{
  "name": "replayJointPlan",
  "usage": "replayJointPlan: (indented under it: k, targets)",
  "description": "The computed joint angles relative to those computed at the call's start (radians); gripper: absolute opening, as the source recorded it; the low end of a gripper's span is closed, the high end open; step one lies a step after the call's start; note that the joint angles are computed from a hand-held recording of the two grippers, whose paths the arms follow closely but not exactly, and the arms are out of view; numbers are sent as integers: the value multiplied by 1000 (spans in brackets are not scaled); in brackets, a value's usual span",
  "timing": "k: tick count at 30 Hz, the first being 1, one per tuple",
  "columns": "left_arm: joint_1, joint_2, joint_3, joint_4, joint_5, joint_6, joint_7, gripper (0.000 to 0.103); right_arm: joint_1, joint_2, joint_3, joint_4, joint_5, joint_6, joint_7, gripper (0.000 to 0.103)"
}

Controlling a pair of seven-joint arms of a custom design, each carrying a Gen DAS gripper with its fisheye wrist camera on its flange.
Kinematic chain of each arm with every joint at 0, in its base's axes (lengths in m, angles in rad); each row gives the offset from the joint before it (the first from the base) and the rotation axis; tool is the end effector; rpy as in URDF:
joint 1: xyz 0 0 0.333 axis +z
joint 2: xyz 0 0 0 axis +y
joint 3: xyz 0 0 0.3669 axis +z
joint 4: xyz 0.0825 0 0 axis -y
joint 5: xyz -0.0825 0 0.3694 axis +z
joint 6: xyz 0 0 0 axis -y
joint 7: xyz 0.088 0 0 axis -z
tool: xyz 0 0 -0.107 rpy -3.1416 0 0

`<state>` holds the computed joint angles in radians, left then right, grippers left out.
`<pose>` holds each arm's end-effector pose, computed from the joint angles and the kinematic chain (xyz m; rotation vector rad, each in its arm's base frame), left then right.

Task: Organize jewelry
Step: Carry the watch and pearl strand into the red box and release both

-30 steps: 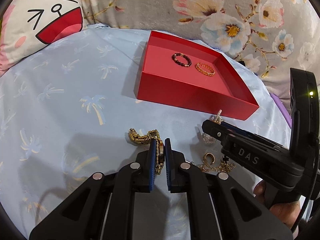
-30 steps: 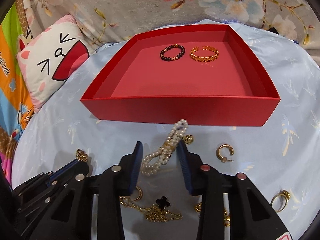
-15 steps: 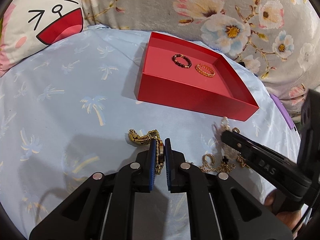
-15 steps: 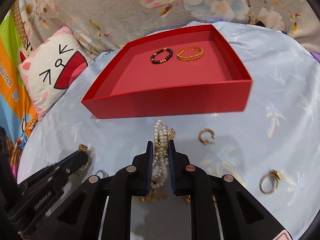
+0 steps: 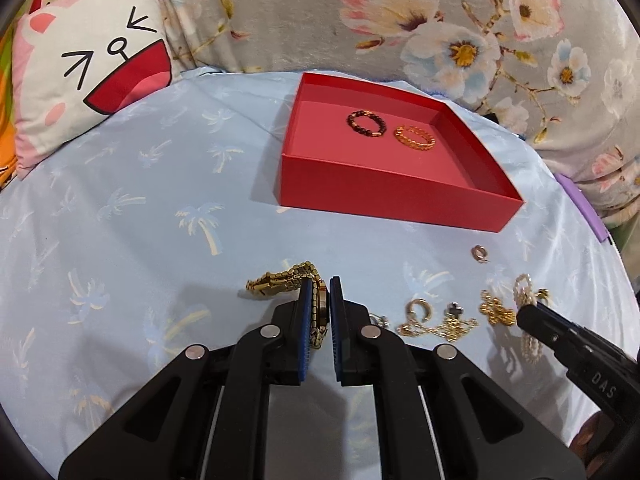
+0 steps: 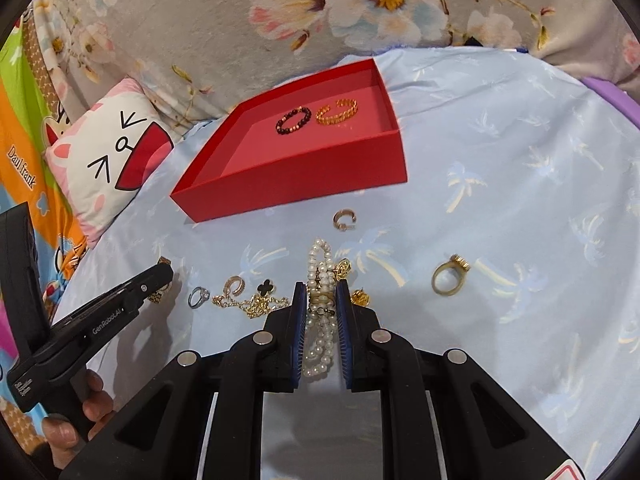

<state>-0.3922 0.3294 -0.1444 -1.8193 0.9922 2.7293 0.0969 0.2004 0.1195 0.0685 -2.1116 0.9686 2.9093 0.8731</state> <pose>0.5689 -0.3618 0.4687 -1.9250 1.6568 -0.8747 0.5800 0.1062 0.4768 -1.7390 1.5965 -0.2781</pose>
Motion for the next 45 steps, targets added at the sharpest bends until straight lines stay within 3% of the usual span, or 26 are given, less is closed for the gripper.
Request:
replayJointPlan:
  k: [10,14,20,28,38,39,40,41,42,45]
  targets:
    - [-6,16,-3,143,6,-17,106,8,-31,36,-7,134,22,-43,-80,14]
    - [8,80,-4,267,-66,-7,207,8,-34,103,-11,248,-35,-57,-52,14]
    - [30,237,-17,511,-252,-42,409,8,-31,251,-31,459,-206,-126,106,14]
    - [-2,458,14,845,-429,-198,605,8,-36,436,-45,718,-363,-258,288,14]
    - [-37,656,60,1162,-557,-331,731,9,-15,518,-60,814,-486,-273,374,16]
    - [-42,647,79,1139,-546,-303,698,10,-14,521,-58,817,-491,-268,376,17]
    - [-47,644,95,1131,-539,-293,673,26,-13,524,-59,822,-496,-269,382,21]
    - [-47,641,101,1125,-534,-283,656,48,-13,524,-60,822,-498,-264,390,27]
    - [-51,621,117,1092,-518,-259,624,54,-15,520,-57,815,-494,-252,393,30]
    - [-62,569,146,1016,-459,-230,568,55,-37,478,-27,748,-451,-184,364,32]
